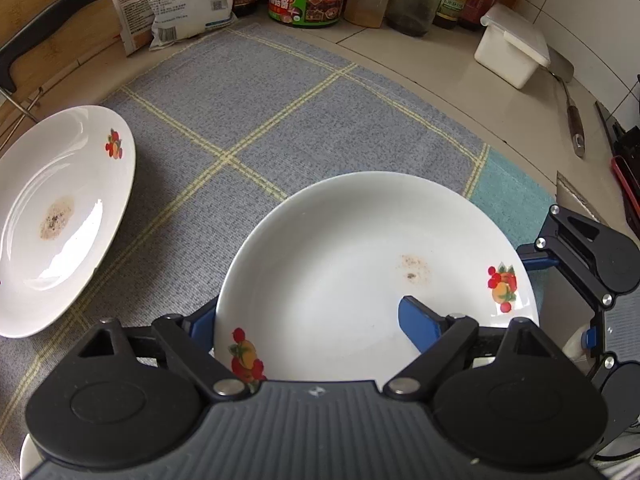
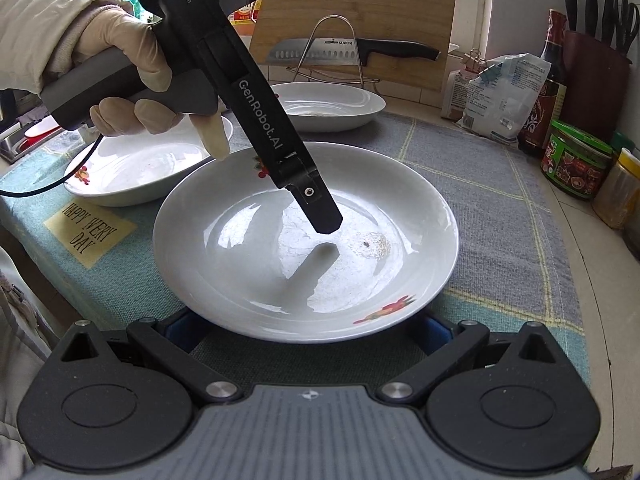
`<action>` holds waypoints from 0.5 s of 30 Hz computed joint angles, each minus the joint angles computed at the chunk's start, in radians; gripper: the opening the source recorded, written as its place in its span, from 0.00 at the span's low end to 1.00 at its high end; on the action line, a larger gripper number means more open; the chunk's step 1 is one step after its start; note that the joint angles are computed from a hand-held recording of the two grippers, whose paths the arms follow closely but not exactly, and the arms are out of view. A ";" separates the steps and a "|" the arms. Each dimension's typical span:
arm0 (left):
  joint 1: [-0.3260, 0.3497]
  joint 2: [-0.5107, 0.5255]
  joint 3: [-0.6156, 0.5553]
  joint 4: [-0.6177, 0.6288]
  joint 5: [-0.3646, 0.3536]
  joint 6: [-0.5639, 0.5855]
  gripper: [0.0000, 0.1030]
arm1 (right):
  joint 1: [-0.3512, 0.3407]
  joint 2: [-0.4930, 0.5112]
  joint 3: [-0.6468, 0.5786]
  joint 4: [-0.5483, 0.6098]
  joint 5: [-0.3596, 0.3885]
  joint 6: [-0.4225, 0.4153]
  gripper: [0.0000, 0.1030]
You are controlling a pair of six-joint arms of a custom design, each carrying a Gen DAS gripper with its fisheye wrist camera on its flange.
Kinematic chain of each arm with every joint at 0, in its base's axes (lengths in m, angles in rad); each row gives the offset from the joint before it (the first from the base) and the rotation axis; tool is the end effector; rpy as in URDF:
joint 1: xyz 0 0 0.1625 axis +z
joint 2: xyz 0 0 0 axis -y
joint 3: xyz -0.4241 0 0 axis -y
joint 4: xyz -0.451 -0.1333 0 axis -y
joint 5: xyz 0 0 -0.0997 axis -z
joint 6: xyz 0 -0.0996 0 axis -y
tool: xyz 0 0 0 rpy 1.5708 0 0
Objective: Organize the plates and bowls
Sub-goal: 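Lift the gripped plate with the left tool and carry it toward the towel corner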
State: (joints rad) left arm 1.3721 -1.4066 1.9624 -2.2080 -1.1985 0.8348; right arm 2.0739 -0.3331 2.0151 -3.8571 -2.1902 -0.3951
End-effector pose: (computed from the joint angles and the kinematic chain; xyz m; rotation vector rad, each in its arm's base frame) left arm 0.0558 -0.5818 0.2586 1.3464 2.4122 0.0558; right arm 0.2970 -0.3831 -0.1571 0.8414 -2.3074 0.8029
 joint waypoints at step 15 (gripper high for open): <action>0.012 0.028 -0.067 0.121 -0.042 -0.006 0.87 | 0.005 -0.017 -0.008 0.060 -0.009 0.013 1.00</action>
State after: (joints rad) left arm 1.3845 -1.3785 1.8957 -2.0867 -1.2405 0.8284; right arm 2.0791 -0.3499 2.0069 -3.7968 -2.1992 -0.3820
